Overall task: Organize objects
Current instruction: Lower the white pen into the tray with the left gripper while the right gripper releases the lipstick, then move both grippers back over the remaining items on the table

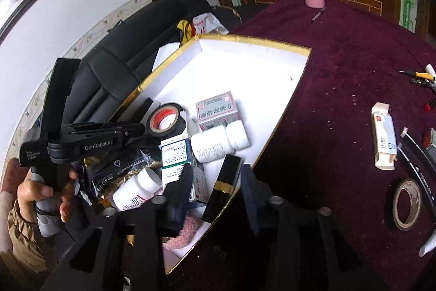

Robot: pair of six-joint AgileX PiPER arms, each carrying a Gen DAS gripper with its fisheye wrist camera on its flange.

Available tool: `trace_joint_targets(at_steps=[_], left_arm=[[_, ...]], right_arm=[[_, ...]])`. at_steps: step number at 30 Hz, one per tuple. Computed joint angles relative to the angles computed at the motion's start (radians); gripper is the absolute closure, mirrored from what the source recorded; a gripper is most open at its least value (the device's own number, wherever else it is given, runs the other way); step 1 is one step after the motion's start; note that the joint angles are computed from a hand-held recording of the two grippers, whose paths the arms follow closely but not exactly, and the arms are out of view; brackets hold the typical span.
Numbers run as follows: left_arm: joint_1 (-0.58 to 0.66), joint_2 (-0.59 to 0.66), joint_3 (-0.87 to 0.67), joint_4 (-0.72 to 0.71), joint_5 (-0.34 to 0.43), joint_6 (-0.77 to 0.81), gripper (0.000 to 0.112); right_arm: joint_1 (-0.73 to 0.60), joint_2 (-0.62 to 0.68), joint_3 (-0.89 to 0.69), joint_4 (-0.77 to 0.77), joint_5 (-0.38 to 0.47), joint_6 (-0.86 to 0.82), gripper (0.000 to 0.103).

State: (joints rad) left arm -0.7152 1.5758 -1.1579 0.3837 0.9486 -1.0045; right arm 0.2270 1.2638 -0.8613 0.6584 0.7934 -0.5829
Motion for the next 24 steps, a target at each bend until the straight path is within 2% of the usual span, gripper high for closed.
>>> trace_joint_targets(at_steps=[3,5,8,10,16,20,24], left_arm=[[-0.034,0.003,-0.021,0.047,0.038,-0.045,0.067],[-0.052,0.005,-0.035,0.071,0.059,-0.069,0.060],[-0.062,0.003,-0.048,0.069,0.066,-0.086,0.057],[-0.066,0.001,-0.058,0.062,0.069,-0.096,0.056],[-0.115,-0.024,-0.081,0.056,0.057,-0.141,0.051],[-0.159,-0.030,-0.102,0.057,0.032,-0.172,0.050],[-0.197,0.009,-0.159,0.036,0.017,-0.161,0.048]], right_arm=[[-0.051,-0.028,0.016,0.057,0.021,-0.065,0.046],[-0.083,-0.049,0.032,0.090,0.026,-0.100,0.027],[-0.170,-0.087,0.063,0.165,0.056,-0.170,0.009],[-0.240,-0.098,0.077,0.218,0.097,-0.224,0.007],[-0.421,-0.155,0.126,0.246,0.158,-0.302,0.000],[-0.618,-0.228,0.195,0.250,0.221,-0.399,0.000],[-0.871,-0.282,0.245,0.240,0.318,-0.532,0.000]])
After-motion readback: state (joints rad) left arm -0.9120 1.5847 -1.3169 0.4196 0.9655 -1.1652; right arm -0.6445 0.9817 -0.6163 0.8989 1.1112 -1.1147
